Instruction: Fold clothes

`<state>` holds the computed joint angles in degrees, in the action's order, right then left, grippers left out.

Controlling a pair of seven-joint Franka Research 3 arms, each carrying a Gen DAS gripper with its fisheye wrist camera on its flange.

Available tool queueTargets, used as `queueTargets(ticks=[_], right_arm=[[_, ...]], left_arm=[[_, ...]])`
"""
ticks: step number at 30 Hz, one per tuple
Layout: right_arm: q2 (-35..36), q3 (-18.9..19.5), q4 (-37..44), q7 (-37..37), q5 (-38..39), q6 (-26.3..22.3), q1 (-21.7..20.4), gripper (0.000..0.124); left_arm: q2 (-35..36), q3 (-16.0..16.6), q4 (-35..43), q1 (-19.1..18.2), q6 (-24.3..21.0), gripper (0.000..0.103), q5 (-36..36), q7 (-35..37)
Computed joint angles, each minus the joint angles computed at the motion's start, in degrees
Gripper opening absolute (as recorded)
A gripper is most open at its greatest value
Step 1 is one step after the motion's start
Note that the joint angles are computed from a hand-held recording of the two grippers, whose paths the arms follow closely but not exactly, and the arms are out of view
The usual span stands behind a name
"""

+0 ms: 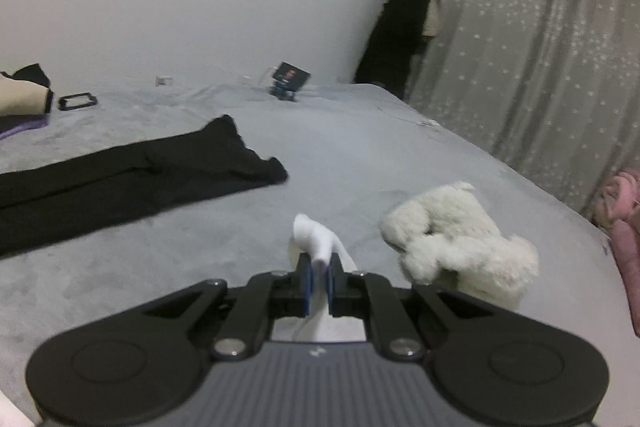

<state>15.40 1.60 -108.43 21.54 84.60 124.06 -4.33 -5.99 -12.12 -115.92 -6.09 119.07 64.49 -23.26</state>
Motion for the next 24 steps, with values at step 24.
queueTargets(ticks=[24], right_arm=[[-1.0,0.1,-1.3,-1.6,-0.4,2.5,1.0,0.057]], left_arm=[[-9.4,6.3,-9.9,12.3,13.8,0.007,-35.7,-24.6]])
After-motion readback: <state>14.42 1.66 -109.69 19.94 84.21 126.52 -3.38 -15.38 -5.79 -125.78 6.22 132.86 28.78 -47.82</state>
